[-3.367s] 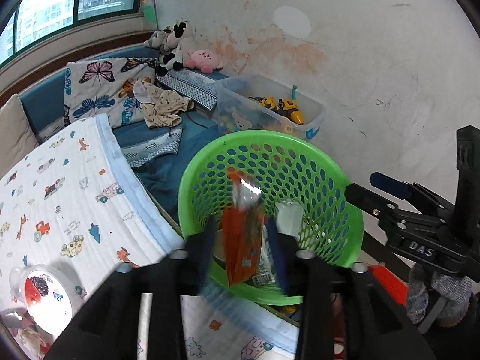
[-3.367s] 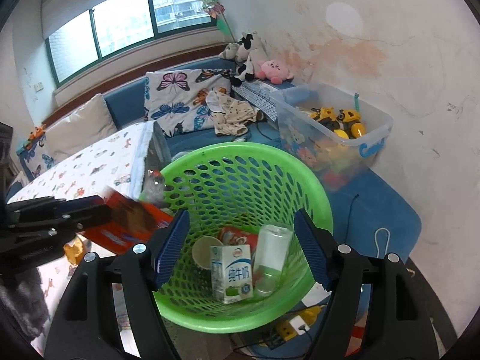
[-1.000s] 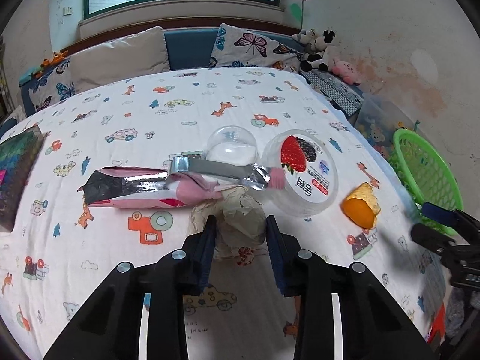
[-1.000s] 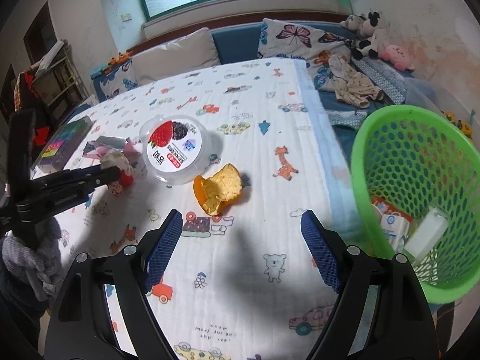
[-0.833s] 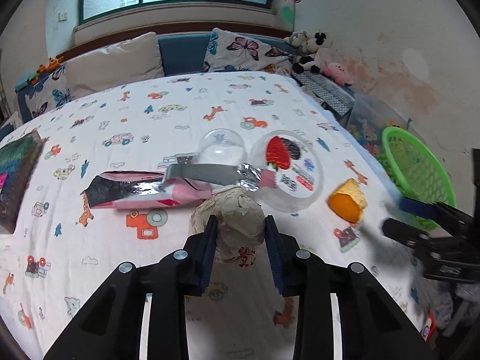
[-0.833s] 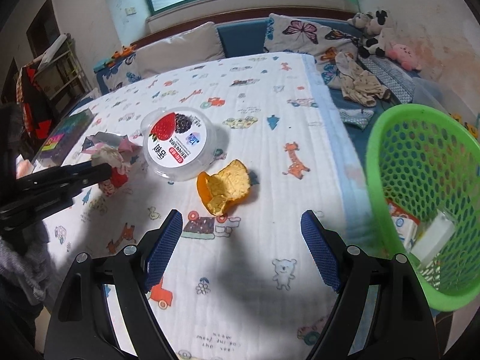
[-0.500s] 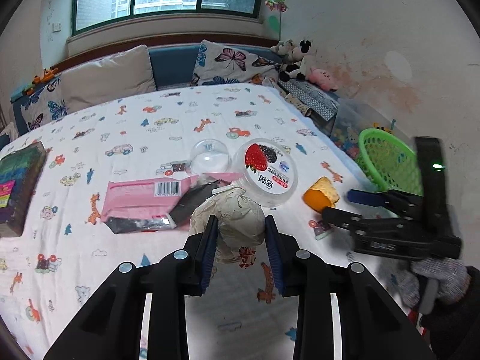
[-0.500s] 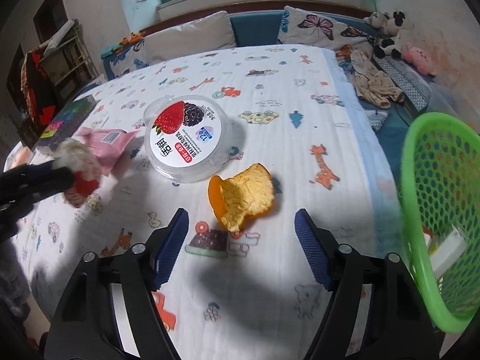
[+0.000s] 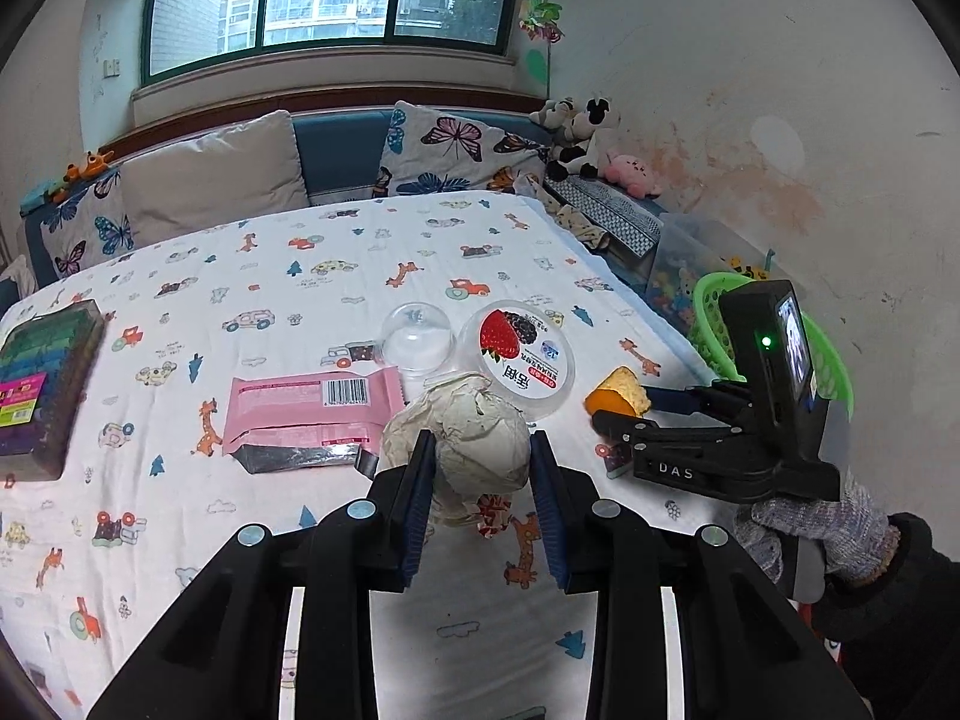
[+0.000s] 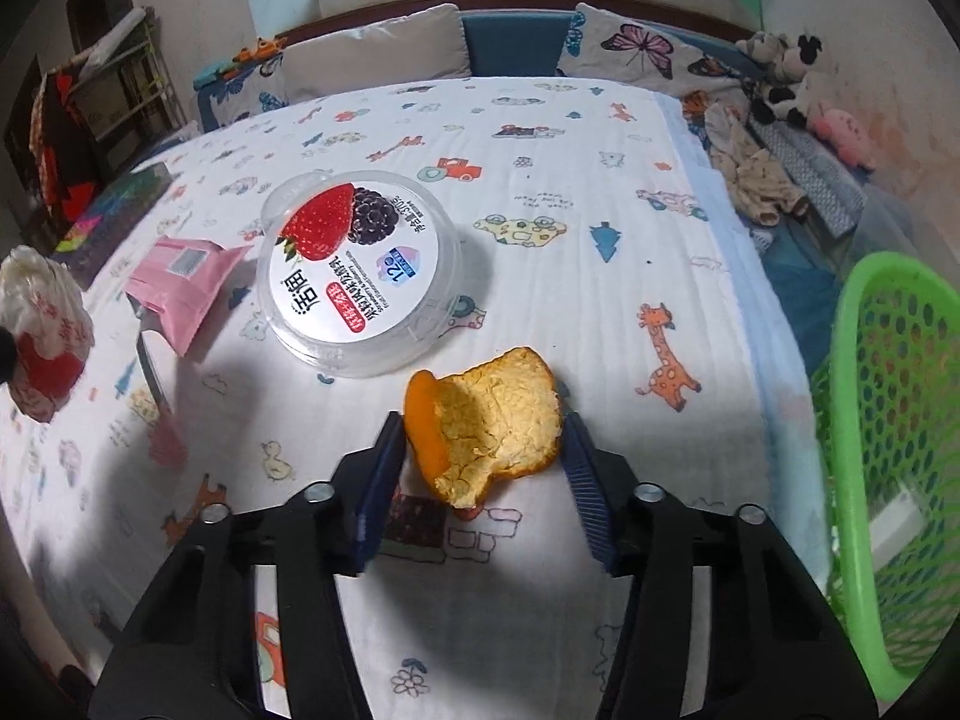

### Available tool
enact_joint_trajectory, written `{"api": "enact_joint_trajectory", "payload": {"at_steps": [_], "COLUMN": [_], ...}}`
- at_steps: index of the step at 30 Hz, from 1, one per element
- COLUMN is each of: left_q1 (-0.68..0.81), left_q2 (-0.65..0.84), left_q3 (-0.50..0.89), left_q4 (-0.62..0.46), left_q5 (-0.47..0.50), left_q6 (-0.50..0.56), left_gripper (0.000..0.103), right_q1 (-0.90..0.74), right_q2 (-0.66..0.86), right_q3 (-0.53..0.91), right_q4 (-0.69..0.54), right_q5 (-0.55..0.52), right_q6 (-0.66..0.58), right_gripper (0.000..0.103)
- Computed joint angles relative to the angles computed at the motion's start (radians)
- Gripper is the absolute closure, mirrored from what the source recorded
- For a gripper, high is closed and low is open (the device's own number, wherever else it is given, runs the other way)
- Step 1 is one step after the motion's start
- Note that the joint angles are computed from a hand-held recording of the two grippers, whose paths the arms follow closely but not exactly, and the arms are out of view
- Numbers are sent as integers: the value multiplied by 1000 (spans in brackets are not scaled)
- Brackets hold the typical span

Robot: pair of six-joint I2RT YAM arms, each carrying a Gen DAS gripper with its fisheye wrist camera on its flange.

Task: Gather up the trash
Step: 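Carry the paper and bread crust over the green basket and open both grippers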

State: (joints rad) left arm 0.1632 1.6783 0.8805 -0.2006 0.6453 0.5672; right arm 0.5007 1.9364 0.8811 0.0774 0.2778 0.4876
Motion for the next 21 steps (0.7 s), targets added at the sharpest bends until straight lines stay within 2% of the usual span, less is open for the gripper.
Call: {"api": "enact_joint_trajectory", "payload": {"at_steps": [4, 12, 21], "left_q1": [-1, -44, -142], "left_q2": [4, 0, -45], "left_q3": [5, 3, -16], "left_q4": [-2, 7, 13], "left_q5": [1, -4, -8], "left_q6": [6, -20, -55], "left_gripper": [72, 72, 72], "right_q1": [-4, 11, -27], "right_q2": [-33, -157, -437], "right_q3": [-36, -135, -297], "right_q4": [22, 29, -39], "right_q5": [-9, 18, 95], "right_q6": [14, 47, 71], "right_gripper": [61, 63, 63]}}
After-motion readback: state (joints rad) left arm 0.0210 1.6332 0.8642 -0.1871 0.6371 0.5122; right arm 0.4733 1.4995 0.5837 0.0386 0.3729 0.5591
